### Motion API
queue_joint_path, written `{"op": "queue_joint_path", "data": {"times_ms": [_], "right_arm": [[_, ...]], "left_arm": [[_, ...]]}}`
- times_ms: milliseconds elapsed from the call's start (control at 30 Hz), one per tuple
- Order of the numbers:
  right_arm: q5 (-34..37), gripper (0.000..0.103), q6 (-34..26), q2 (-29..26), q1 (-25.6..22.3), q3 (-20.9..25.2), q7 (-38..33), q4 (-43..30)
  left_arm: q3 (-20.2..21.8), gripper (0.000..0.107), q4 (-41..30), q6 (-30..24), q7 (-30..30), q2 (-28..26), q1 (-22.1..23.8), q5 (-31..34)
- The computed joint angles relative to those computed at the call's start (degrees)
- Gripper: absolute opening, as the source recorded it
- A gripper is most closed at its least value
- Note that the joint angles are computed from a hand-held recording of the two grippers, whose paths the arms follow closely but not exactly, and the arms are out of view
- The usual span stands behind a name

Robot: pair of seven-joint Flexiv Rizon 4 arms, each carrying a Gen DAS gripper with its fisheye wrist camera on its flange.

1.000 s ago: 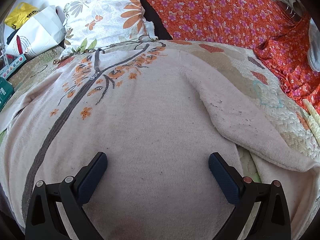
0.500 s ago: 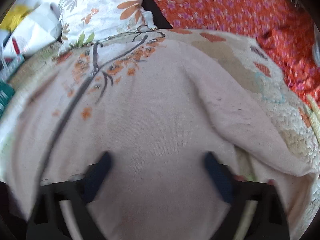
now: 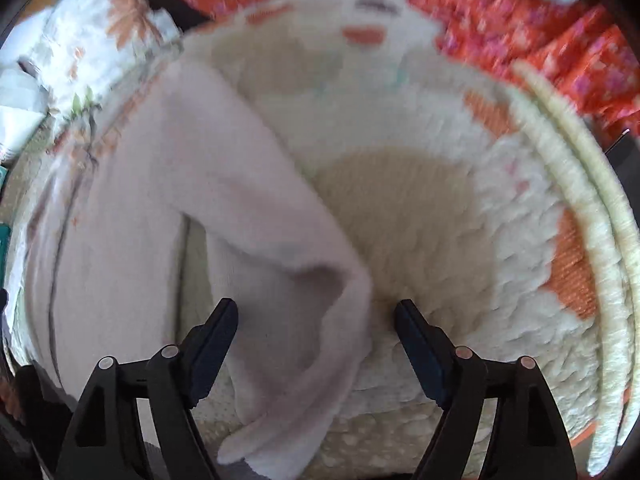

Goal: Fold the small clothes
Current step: 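Move the right gripper to the other sleeve's grey cuff and grasp it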

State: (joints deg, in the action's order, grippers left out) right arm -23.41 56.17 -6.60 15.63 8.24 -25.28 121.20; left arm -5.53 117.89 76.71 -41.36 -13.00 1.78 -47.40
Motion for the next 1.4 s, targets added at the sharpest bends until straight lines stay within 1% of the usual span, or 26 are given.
{"op": "queue_joint_path", "data": {"times_ms": [33, 67, 100, 200, 267, 300, 367, 400, 467, 500, 633, 700, 767, 833, 867, 900, 967, 1000, 1033, 1067, 1100, 1133, 1167, 1233, 1300, 1400], "right_arm": [[0.06, 0.01, -0.85, -0.76, -1.41, 1.19, -2.32, -1.47], [-0.26, 0.006, -3.97, -0.97, -1.26, 0.83, -3.76, -3.02], [-4.25, 0.006, -8.49, -0.15, 0.48, -1.15, -3.21, -4.3], [-26.9, 0.006, -18.32, 5.55, 6.66, -8.59, 4.56, -3.84], [-36.06, 0.006, -22.31, 7.67, 7.37, -9.17, 7.75, -3.9], [-38.63, 0.01, -24.96, 7.98, 6.9, -8.24, 8.41, -4.87], [-37.9, 0.03, -26.89, 8.34, 6.44, -7.36, 9.06, -4.8], [-34.47, 0.042, -25.68, 8.94, 6.13, -7.25, 7.26, -3.74], [-28.03, 0.042, -21.98, 9.92, 5.02, -7.14, 5.37, -0.91], [-25.67, 0.042, -23.46, 10.42, 5.1, -6.56, 4.8, -0.85], [-18.05, 0.042, -18.17, 17.51, 2.48, -4.54, 9.46, 5.98], [-14.11, 0.043, -12.86, 19.51, -3.76, -0.21, 11.17, 7.78], [-12.33, 0.043, -6.8, 21.12, -7.98, 2.18, 13.55, 10.22], [-12.51, 0.045, 0.34, 22.59, -12.7, 4.2, 17.57, 12.85], [-11.65, 0.045, 4.82, 22.75, -16.7, 6.69, 19.74, 13.76], [-12.83, 0.045, 12.77, 22.92, -20.63, 7.76, 25.4, 16.52], [-25.62, 0.045, 27.39, 21.55, -28.62, 7.48, 42.9, 20.69], [-30.63, 0.045, 32.18, 20.78, -31.32, 6.9, 48.5, 21.47], [-32.95, 0.045, 33.73, 19.57, -32.42, 6.66, 50.37, 21.3], [-31.55, 0.045, 31.97, 18.75, -31.91, 7.01, 48.51, 20.67], [-26.61, 0.045, 27.37, 18.7, -29.81, 7.29, 42.92, 19.66], [-22.48, 0.046, 22.19, 19.27, -26.47, 5.8, 36.85, 18.45], [-22.07, 0.047, 18.58, 19.61, -24.51, 4.01, 34.17, 17.55], [-24.81, 0.055, 18.91, 19.4, -22.26, -0.79, 34.49, 17.82], [-28.28, 0.055, 18.7, 18.75, -18.14, -6.86, 35.16, 17.76], [-29.42, 0.055, 18.36, 15.5, -18.21, -7.82, 32.97, 15.64]], "left_arm": [[0.35, 0.071, -0.32, 0.26, -0.95, -0.28, -0.28, 0.94], [0.49, 0.071, -0.44, 0.34, -1.63, -0.36, -0.35, 1.46], [0.39, 0.071, -0.52, 0.38, -1.97, -0.32, -0.24, 1.41], [-0.51, 0.071, -0.3, 2.07, -0.92, -0.04, 0.13, -0.49], [-0.49, 0.071, -0.28, 3.05, -0.88, -0.33, 0.1, -0.35], [-0.4, 0.071, -0.37, 2.84, -1.19, -0.51, 0.12, 0.1], [-0.02, 0.071, -0.48, 2.56, -1.95, -1.24, 0.11, 1.68], [0.06, 0.071, -0.49, 2.7, -2.35, -1.61, 0.08, 2.55], [0.69, 0.071, -0.87, 2.47, -3.86, -2.79, -0.14, 5.58], [0.91, 0.071, -1.19, 2.01, -4.75, -3.29, -0.09, 7.03], [0.25, 0.071, -2.37, 1.96, -6.54, -5.93, 0.42, 10.95], [0.36, 0.071, -3.15, 3.07, -7.89, -7.46, 0.2, 13.32], [0.55, 0.077, -3.61, 4.4, -9.93, -8.74, 0.05, 15.68], [-3.23, 0.084, -2.22, 8.67, -8.14, -9.29, 2.39, 14.35], [-2.93, 0.088, -2.59, 9.21, -10.44, -9.82, 2.0, 15.01], [-2.17, 0.09, -2.93, 10.31, -13.4, -10.33, 0.95, 15.43], [0.5, 0.102, -3.41, 13.74, -17.93, -11.77, -2.04, 18.22], [-0.13, 0.103, -2.88, 17.52, -19.24, -12.67, -1.51, 21.58], [-2.63, 0.103, -1.87, 21.74, -17.29, -13.41, -0.05, 21.2], [-3.82, 0.103, -1.91, 22.3, -17.82, -13.73, 1.08, 21.88], [-3.29, 0.103, -2.53, 21.17, -18.57, -13.75, 0.84, 22.24], [-2.85, 0.103, -3.24, 20.18, -19.13, -13.93, 0.7, 22.78], [-3.05, 0.103, -3.5, 19.89, -19.57, -14.0, 1.05, 23.47], [-5.61, 0.103, -2.83, 21.23, -20.27, -14.05, 3.52, 24.94], [-6.66, 0.103, -2.68, 21.49, -21.3, -14.07, 4.74, 26.36], [-6.36, 0.103, -2.91, 21.33, -23.05, -14.12, 4.98, 28.45]]}}
